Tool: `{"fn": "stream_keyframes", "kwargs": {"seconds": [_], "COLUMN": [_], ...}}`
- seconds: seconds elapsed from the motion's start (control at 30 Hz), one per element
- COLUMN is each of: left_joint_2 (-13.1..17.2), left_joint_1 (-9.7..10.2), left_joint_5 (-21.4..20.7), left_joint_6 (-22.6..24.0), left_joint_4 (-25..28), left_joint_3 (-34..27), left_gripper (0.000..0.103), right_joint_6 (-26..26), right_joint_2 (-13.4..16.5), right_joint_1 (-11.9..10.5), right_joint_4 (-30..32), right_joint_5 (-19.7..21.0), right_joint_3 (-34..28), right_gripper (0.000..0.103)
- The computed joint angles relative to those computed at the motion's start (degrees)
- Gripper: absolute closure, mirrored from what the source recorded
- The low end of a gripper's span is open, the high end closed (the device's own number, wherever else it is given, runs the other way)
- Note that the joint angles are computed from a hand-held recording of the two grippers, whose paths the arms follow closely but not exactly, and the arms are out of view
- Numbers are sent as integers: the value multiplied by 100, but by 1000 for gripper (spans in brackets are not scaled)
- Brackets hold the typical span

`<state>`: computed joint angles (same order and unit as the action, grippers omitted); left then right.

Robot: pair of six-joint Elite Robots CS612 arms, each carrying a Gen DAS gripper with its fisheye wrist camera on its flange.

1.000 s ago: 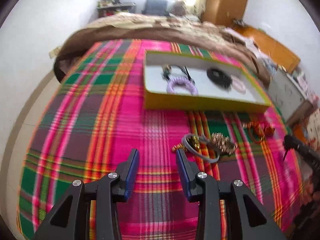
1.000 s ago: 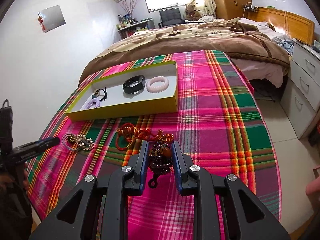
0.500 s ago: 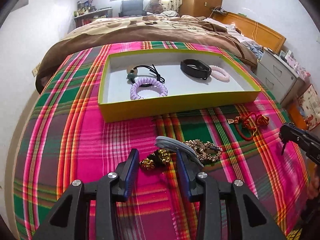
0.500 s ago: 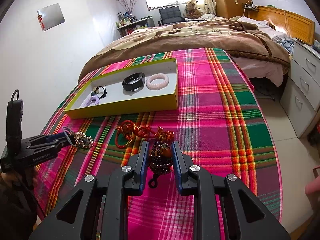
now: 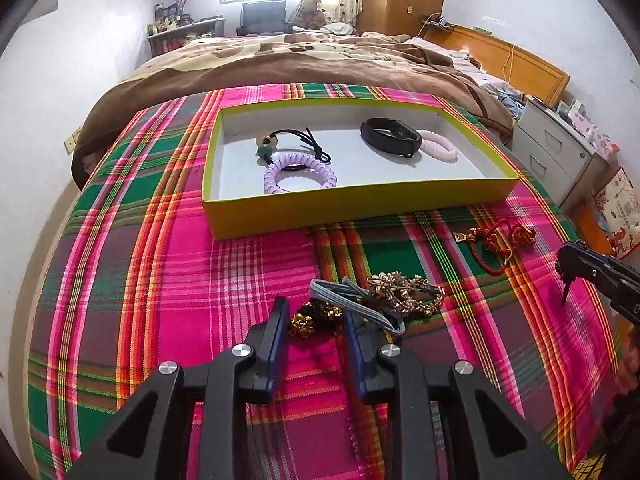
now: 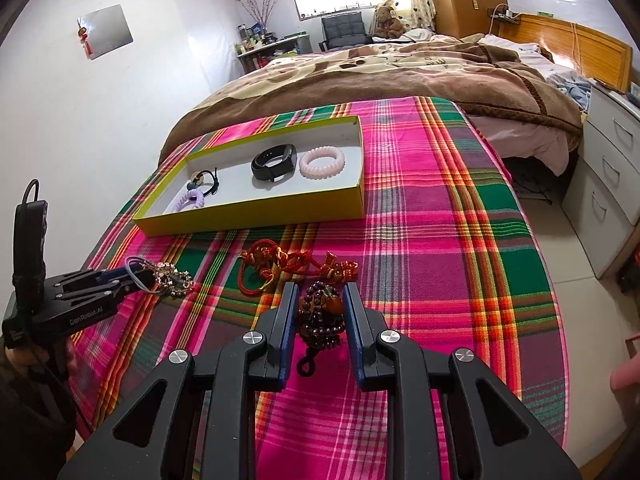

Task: Organize jewelry
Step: 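Grasp the gold-and-black hair clip with the left tool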

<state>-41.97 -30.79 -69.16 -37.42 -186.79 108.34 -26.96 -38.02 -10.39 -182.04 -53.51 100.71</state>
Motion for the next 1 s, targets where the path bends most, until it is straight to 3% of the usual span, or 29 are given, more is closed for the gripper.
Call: {"fn": "stream_keyframes", "kwargs": {"seconds": [0.53,1.0], "left_joint_2": [-202,-465], "left_joint_1": [-95,-143], "left_joint_5": [339,684], "left_joint_6": [-297,-136], "left_joint_4": [-282,-731], "left_joint_3": [389,575], "left_gripper": [77,77], "right_joint_6": [-7,167], "right_joint_2": [-92,-186], "right_joint_1": [11,32], "right_joint_4": [-159,-467], "right_joint_5": [85,279], "right_joint_3": [149,160], "right_gripper": [80,80]}}
